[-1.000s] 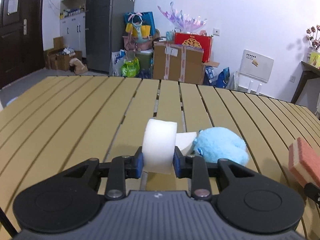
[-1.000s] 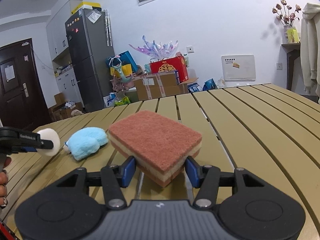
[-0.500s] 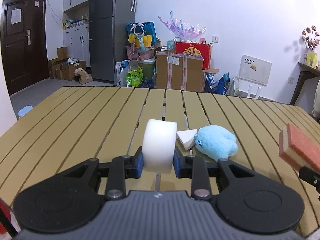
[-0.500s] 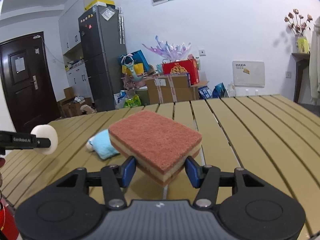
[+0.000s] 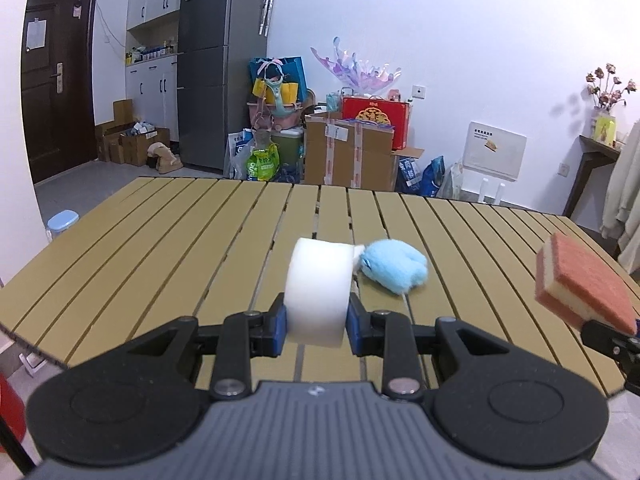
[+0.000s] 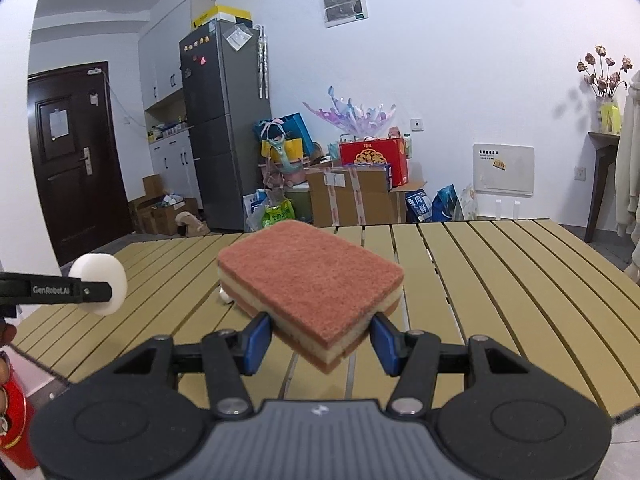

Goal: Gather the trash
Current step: 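Lift the sponge and foam roll off the table with both tools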

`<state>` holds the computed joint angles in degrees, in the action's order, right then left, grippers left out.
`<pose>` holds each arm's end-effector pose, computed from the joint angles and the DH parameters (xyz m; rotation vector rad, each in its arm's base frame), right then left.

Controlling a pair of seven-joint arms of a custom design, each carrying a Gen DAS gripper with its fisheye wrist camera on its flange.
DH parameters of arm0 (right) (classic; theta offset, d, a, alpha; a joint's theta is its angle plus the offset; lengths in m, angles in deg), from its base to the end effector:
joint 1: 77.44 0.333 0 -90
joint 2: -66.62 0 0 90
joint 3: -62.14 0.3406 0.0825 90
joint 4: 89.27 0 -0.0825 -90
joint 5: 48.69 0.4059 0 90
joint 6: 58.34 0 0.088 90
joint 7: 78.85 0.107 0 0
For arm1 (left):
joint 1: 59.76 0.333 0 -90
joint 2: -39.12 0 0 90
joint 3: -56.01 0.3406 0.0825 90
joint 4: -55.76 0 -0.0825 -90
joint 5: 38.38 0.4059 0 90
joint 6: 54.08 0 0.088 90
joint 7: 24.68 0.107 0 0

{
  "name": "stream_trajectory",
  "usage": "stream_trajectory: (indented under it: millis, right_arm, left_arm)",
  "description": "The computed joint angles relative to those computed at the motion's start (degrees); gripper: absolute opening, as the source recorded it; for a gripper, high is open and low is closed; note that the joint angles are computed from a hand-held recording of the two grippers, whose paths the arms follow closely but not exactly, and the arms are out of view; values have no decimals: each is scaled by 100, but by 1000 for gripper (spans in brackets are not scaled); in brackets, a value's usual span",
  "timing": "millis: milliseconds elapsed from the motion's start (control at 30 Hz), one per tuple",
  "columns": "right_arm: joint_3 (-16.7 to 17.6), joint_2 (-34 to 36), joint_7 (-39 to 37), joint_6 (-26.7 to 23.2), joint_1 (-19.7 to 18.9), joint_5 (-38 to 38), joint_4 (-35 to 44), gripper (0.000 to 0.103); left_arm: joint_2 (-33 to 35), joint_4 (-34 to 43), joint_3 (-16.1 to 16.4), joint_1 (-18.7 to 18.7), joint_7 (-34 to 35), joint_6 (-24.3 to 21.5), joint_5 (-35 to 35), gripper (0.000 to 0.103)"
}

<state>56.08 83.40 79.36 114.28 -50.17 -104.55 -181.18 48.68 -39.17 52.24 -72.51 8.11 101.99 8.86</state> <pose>0.6378 0.3245 0.5840 -1.5188 1.3677 -0.7622 0.6520 -0.2178 0.6249 -1.6650 1.4934 -0.9131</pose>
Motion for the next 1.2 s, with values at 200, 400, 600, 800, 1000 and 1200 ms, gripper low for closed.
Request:
stream_trajectory:
  millis: [200,400,600,800,1000,1200]
  right_arm:
    - [82,-667,607,35,25,-659,-778,53]
    - [429,-1394,1438,-26,-182,-1604,-1575,53]
    - [896,-2136,1781,-80,-527,-1981,-2434,53]
    - [1332,-2785,1881,-22,-885,-2036,-3146,53]
    - [1707,-3302,1610,8,-1168,-1736,-3695,53]
    - [1929,-3766,1109,63,-1307,-1155,-4262,53]
  left_arm:
    - [-678,-803,-201,74,-404,156,344,29]
    - [-1361,-1579,-642,366,-834,251,659,29]
    - [-1959,-2255,-1097,678,-939,304,590,29]
    - [-2538,-2851,-1521,987,-997,423,411,29]
    - [-3116,-3399,-1903,1243,-911,523,106,29]
    - [-3646,-3964,-2171,1306,-604,594,-526,29]
